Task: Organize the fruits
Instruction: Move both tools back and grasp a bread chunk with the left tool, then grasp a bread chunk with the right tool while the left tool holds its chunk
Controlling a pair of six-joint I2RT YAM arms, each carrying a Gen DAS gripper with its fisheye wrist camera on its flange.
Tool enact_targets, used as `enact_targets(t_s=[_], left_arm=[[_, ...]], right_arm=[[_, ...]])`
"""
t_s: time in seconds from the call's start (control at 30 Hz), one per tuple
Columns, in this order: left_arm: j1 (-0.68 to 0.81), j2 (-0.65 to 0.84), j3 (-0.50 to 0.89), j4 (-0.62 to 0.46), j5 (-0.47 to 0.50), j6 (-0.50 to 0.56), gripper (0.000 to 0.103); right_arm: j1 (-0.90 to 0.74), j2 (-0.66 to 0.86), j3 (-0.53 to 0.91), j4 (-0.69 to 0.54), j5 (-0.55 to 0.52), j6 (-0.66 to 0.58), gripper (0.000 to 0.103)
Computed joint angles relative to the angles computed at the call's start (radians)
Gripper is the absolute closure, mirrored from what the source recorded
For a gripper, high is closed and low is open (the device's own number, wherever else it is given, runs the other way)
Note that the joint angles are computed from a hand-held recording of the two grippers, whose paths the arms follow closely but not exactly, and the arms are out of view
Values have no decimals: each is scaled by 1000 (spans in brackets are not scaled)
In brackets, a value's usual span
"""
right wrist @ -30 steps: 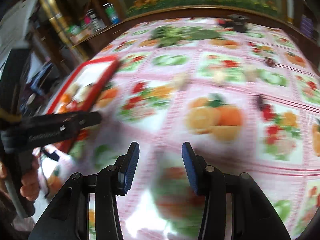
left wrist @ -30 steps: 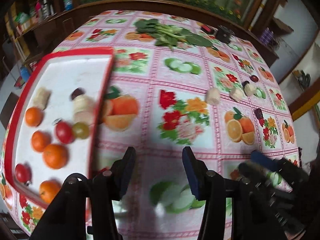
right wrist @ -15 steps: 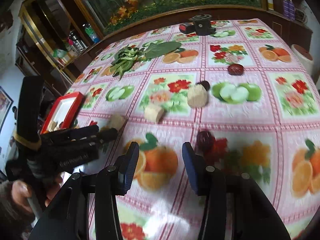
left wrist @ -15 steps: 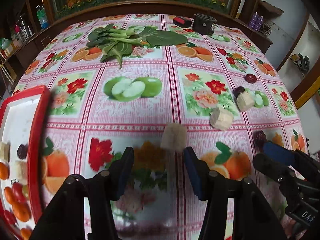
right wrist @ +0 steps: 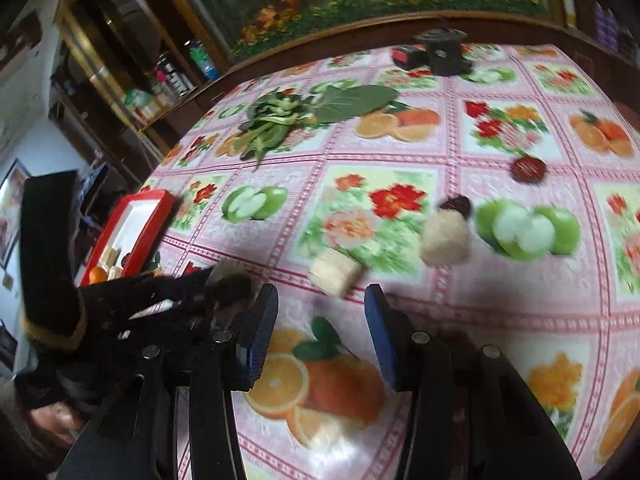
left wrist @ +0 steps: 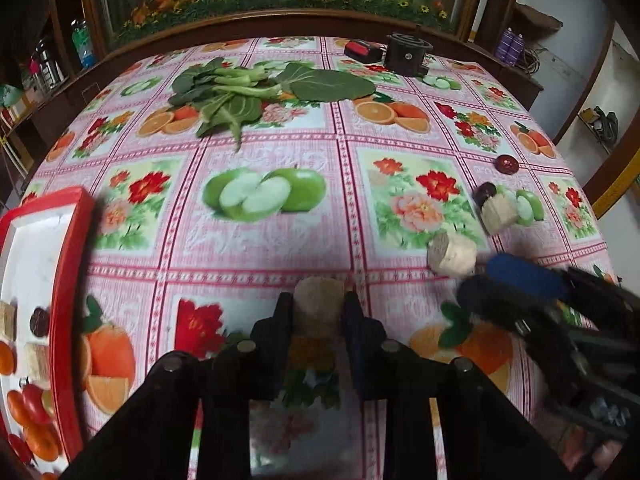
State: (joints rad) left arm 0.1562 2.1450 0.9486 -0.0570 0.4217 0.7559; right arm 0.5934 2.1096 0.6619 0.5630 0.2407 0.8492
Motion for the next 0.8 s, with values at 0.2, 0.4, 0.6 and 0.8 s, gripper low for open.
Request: enact_targets(t_s=[0.2,0.4,0.6,0.8], left_arm=[[93,21,66,-138,41,42,75],[149,36,100,-214,72,87,75],[207,45,124,-286,91,154,75],[276,35,125,-348,99,257,75]], right_arm=[[0,71,147,-158,54,-76,59],[14,100,201,-245,119,-102,80],[51,70,196,-286,167,-103,80],[154,-16,153,-318,228,-30,80]])
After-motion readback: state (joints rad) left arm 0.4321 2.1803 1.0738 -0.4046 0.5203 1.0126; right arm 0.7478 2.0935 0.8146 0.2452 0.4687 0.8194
